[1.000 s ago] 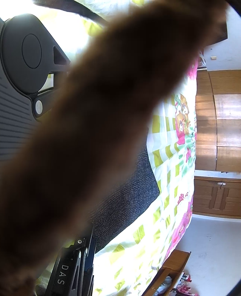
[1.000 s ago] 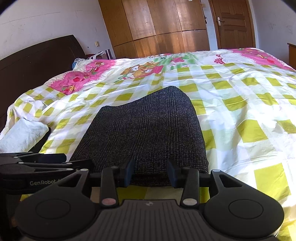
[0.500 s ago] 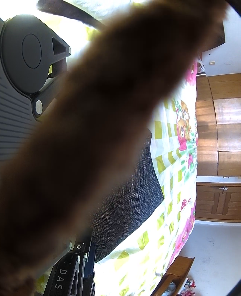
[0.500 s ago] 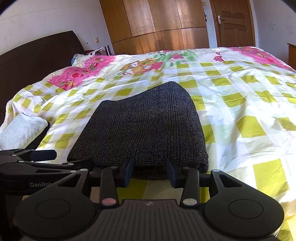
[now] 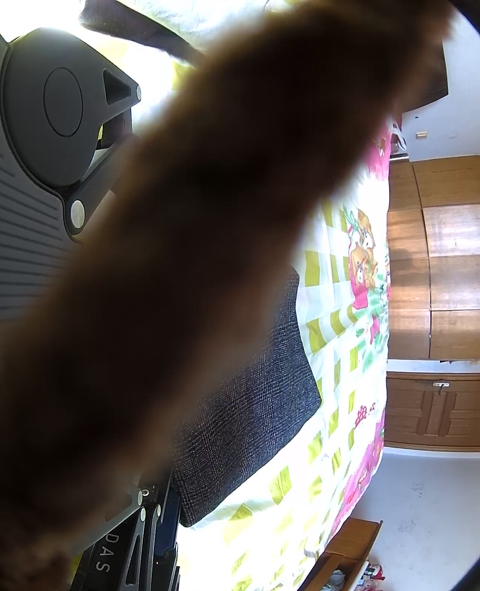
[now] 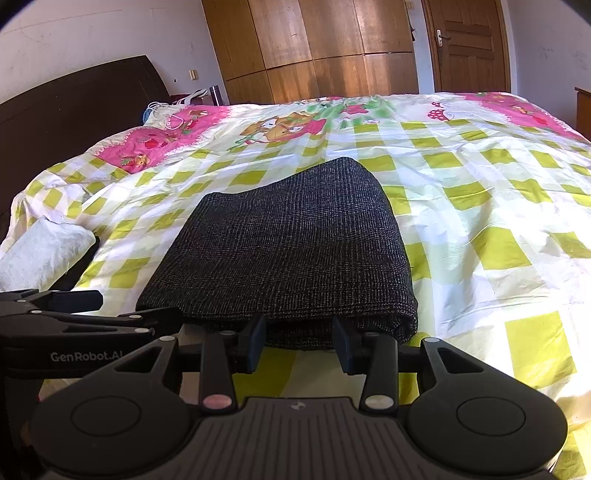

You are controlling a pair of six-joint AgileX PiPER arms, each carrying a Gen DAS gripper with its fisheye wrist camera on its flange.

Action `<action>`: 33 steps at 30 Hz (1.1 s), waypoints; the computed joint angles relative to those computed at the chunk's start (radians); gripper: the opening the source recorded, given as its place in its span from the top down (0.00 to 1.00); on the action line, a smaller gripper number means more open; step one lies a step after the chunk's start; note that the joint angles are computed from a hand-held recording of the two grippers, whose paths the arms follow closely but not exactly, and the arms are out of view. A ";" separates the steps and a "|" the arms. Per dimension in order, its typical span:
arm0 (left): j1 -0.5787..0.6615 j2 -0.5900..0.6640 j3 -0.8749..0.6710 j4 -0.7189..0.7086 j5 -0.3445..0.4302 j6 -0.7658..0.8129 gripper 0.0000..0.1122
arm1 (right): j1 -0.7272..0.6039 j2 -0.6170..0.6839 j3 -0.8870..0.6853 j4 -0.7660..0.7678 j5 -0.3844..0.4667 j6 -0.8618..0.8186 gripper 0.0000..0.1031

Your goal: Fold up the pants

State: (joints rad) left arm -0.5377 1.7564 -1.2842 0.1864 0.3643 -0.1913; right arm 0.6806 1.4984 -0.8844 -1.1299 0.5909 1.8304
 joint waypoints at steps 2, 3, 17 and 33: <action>0.008 -0.003 0.004 -0.049 -0.006 0.037 0.11 | 0.000 -0.001 0.001 -0.001 0.003 0.005 0.48; 0.012 -0.001 0.002 -0.074 -0.001 0.054 0.10 | 0.000 -0.001 0.001 0.000 0.006 0.006 0.48; -0.003 0.024 -0.025 -0.019 0.062 -0.006 0.09 | -0.006 0.013 -0.022 0.088 0.001 -0.087 0.48; -0.006 0.042 -0.037 -0.016 0.079 -0.022 0.09 | 0.026 0.047 -0.068 0.126 0.100 -0.143 0.48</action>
State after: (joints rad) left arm -0.5434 1.7985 -1.3213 0.1700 0.4432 -0.2132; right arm 0.7063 1.5453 -0.9523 -1.0035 0.6909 1.6872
